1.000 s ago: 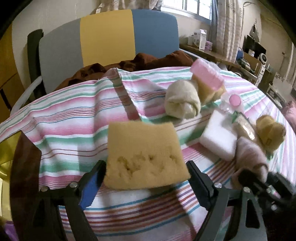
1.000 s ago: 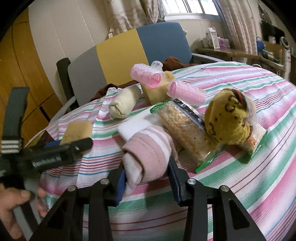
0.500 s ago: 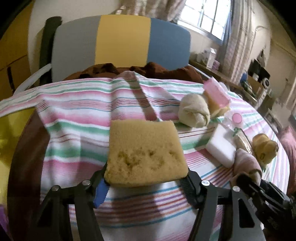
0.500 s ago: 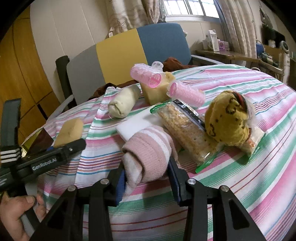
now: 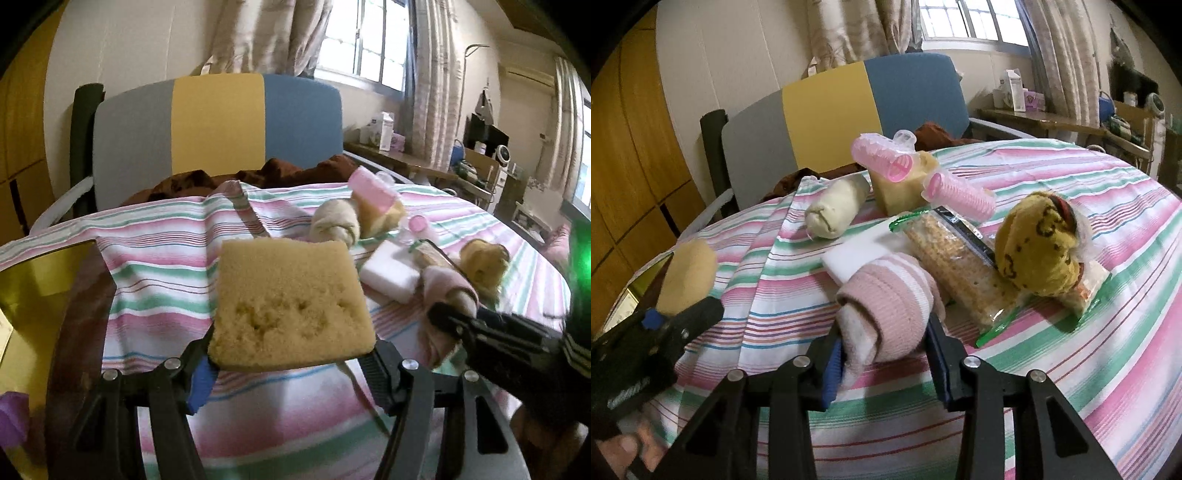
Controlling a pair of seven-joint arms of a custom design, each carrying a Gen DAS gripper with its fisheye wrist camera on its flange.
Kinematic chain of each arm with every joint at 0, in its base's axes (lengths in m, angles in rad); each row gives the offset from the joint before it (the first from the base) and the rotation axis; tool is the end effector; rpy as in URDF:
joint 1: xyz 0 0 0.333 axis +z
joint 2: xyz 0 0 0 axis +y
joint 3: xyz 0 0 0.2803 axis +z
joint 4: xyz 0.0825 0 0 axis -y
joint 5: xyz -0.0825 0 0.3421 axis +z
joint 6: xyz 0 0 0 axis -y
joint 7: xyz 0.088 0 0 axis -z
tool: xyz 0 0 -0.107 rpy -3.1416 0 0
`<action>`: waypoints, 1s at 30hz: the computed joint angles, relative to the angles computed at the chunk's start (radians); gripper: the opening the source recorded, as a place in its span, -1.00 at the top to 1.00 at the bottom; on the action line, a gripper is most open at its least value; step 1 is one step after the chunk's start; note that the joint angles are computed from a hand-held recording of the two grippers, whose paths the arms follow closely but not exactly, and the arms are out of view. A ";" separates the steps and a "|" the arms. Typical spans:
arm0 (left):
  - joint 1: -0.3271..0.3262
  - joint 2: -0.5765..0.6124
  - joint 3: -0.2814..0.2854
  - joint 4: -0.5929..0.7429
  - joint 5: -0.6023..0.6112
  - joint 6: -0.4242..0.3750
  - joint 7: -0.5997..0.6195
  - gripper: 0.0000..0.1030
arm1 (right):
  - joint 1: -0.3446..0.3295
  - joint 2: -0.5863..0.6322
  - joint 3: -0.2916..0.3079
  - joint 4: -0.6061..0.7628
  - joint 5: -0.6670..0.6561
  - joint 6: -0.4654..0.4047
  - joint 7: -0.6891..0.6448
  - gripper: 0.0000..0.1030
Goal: Organize objects
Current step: 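Grasp the second yellow sponge with the left tool while the right tool grasps the pink-white sock, then carry the sponge and sock to the gold tray and release them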
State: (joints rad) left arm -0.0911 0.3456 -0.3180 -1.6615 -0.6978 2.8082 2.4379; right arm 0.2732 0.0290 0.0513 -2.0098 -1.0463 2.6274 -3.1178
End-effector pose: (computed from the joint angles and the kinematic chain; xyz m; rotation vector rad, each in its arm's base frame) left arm 0.6174 -0.2038 0.4838 -1.1413 2.2715 -1.2070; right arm 0.5245 0.1981 0.4793 -1.2285 2.0290 -0.8232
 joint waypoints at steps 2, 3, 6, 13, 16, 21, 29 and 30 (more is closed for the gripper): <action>0.026 -0.031 -0.025 -0.040 -0.058 0.011 0.060 -0.32 | 0.011 -0.010 0.008 0.002 -0.067 -0.030 0.037 0.21; 0.034 -0.046 -0.032 -0.059 -0.087 0.013 0.088 -0.32 | 0.016 -0.015 0.012 0.003 -0.099 -0.040 0.054 0.22; 0.042 -0.083 -0.035 -0.099 -0.168 0.014 0.165 -0.32 | 0.037 -0.016 0.033 0.021 -0.178 -0.111 0.068 0.21; 0.049 -0.216 0.026 -0.232 -0.358 -0.108 0.275 -0.31 | 0.067 0.006 0.037 0.056 -0.189 -0.149 -0.007 0.22; 0.045 -0.269 0.074 -0.259 -0.420 -0.195 0.297 -0.32 | 0.073 0.013 0.036 0.063 -0.179 -0.165 -0.016 0.21; 0.034 -0.337 0.140 -0.274 -0.473 -0.295 0.367 -0.32 | 0.085 0.024 0.035 0.078 -0.158 -0.201 -0.041 0.21; 0.057 -0.392 0.216 -0.296 -0.452 -0.353 0.363 -0.32 | 0.127 0.034 0.051 0.104 -0.214 -0.307 -0.056 0.21; 0.062 -0.391 0.221 -0.293 -0.447 -0.358 0.355 -0.32 | 0.131 0.038 0.052 0.109 -0.208 -0.308 -0.073 0.21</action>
State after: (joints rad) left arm -0.0295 -0.0457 -0.0965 -1.9545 -1.1444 2.4502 2.7933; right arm 0.4043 0.0665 0.1035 -1.9012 -1.2545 2.3198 -3.1910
